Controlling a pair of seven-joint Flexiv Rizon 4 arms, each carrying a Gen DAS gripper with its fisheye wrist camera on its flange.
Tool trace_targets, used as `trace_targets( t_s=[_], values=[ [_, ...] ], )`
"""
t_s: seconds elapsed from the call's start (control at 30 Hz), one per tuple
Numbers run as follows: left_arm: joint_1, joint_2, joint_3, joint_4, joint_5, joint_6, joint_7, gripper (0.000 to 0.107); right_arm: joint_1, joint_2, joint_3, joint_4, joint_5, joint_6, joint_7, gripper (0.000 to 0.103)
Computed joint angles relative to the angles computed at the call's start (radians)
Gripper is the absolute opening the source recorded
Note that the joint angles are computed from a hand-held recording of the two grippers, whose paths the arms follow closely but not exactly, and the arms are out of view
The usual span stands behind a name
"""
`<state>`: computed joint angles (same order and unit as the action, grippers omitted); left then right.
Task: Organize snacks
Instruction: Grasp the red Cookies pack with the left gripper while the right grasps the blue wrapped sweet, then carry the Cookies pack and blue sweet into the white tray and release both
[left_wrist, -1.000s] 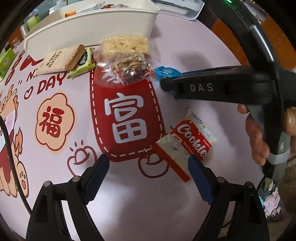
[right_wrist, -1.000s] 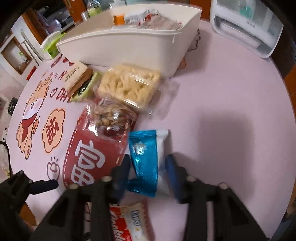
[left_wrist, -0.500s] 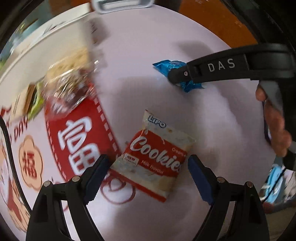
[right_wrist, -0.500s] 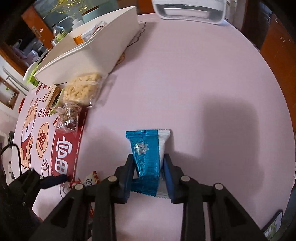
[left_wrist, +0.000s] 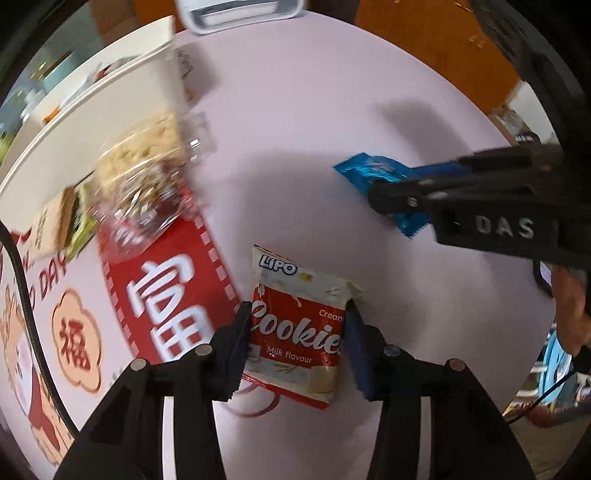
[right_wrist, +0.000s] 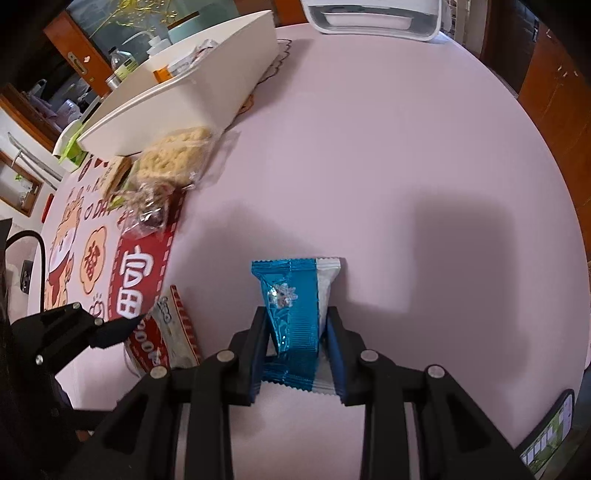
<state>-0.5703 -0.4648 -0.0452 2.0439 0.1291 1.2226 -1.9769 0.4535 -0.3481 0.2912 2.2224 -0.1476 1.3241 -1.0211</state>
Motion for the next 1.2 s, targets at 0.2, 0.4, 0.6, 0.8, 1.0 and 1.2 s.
trace_targets(
  t_s=[0.2,0.4,0.6,0.8,1.0,1.2],
  values=[
    [-0.009,0.119,0.05,0.046,0.058,-0.055,-0.081,0.046,0.013,0.02,0.03,0.002,0.008,0.014,-0.026,0.029],
    [0.017,0.337,0.086,0.096,0.23,-0.156,-0.218,0.046,0.037,0.034,0.055,-0.033,0.018,0.047,-0.046,0.029],
    [0.149,0.553,0.106,0.13,0.31,-0.217,-0.122,0.046,0.107,0.041,0.012,-0.128,-0.055,0.038,-0.017,0.029],
    [0.291,0.61,0.117,0.06,0.345,-0.179,0.05,0.046,0.209,0.038,-0.123,-0.26,-0.253,0.016,0.153,0.029],
    [0.419,0.526,0.1,-0.054,0.282,-0.093,0.189,0.046,0.264,-0.012,-0.229,-0.431,-0.445,0.006,0.423,0.029],
    [0.503,0.364,0.071,-0.179,0.165,-0.034,0.285,0.046,0.28,-0.117,-0.274,-0.612,-0.552,-0.081,0.575,0.03]
  ],
)
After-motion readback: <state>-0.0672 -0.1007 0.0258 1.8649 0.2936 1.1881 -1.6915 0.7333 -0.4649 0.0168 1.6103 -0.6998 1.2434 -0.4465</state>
